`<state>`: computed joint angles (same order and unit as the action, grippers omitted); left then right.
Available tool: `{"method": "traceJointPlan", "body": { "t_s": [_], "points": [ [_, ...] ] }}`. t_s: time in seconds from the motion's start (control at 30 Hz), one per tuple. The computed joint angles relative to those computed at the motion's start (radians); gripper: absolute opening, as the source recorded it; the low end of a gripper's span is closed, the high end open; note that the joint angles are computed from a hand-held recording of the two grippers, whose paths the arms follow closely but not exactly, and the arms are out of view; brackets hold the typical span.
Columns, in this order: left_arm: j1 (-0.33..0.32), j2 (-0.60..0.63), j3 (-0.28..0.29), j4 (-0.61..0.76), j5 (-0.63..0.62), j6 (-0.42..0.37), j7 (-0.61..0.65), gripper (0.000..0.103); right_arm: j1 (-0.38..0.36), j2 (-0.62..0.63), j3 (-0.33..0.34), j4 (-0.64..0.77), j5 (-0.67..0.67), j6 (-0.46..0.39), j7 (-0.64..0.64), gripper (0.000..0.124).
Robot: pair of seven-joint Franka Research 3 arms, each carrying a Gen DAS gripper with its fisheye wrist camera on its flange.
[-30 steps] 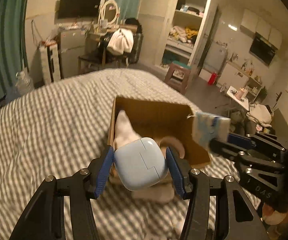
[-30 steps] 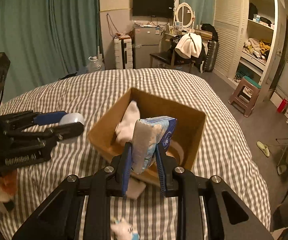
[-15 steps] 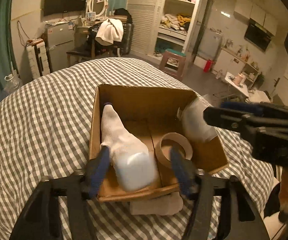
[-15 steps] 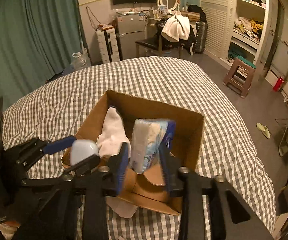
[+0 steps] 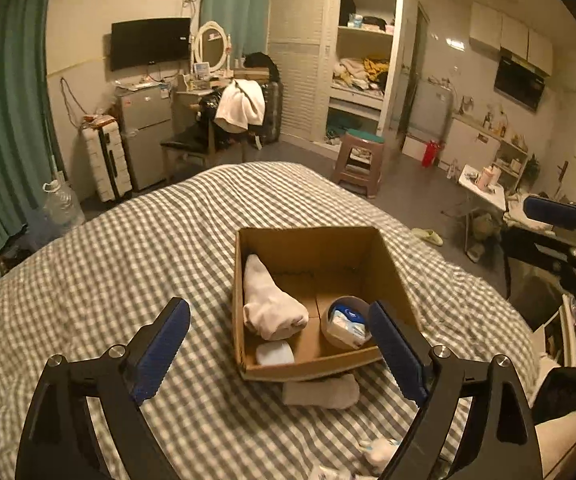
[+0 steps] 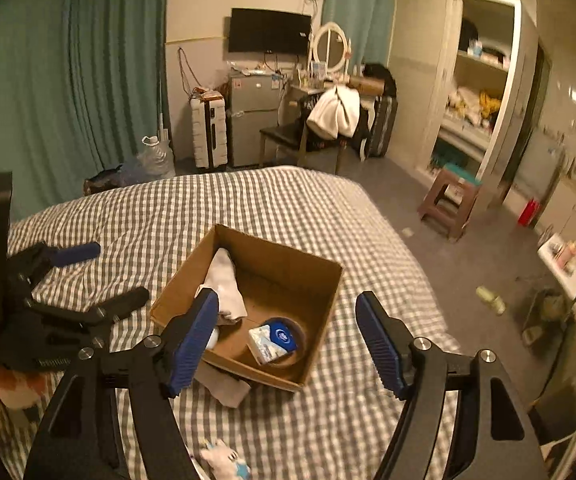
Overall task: Organize objects
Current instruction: 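Lower the earbud case and tissue pack into the box and release both, then grasp the toothpaste tube with the left gripper while the right gripper grasps the black cup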
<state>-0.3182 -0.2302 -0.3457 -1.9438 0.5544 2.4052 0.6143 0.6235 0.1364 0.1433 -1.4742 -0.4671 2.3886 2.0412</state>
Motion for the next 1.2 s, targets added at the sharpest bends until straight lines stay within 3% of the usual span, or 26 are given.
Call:
{"method": "traceJointPlan", "body": {
  "t_s": [0.23, 0.37, 0.63, 0.9, 1.07, 1.13, 1.2],
  "points": [
    [-0.005, -0.133, -0.080, -0.012, 0.078, -0.170, -0.074, 0.099, 0.004, -0.161, 0.061, -0.115, -0.084, -0.019, -0.017, 0.078],
    [-0.032, -0.196, -0.096, -0.053, 0.049, -0.217, -0.095, 0.099, -0.020, -0.249, 0.112, -0.223, -0.092, -0.010, -0.021, 0.078],
    [-0.090, -0.293, -0.125, -0.175, -0.062, -0.272, -0.216, 0.099, -0.075, -0.391, 0.159, -0.403, 0.116, -0.013, -0.095, 0.078],
    [-0.113, -0.255, -0.168, -0.247, -0.054, -0.291, -0.344, 0.099, -0.108, -0.406, 0.199, -0.558, 0.154, -0.022, -0.107, 0.083],
    [-0.139, -0.153, -0.193, -0.244, -0.003, -0.337, -0.397, 0.099, -0.068, -0.350, 0.173, -0.654, 0.265, -0.010, -0.176, 0.083],
    [-0.162, -0.117, -0.185, -0.243, 0.003, -0.348, -0.405, 0.099, -0.049, -0.322, 0.155, -0.677, 0.338, -0.002, -0.220, 0.083],
    [-0.184, -0.096, -0.168, -0.257, -0.004, -0.331, -0.423, 0.099, -0.050, -0.303, 0.161, -0.701, 0.305, 0.014, -0.210, 0.083]
  ]
}}
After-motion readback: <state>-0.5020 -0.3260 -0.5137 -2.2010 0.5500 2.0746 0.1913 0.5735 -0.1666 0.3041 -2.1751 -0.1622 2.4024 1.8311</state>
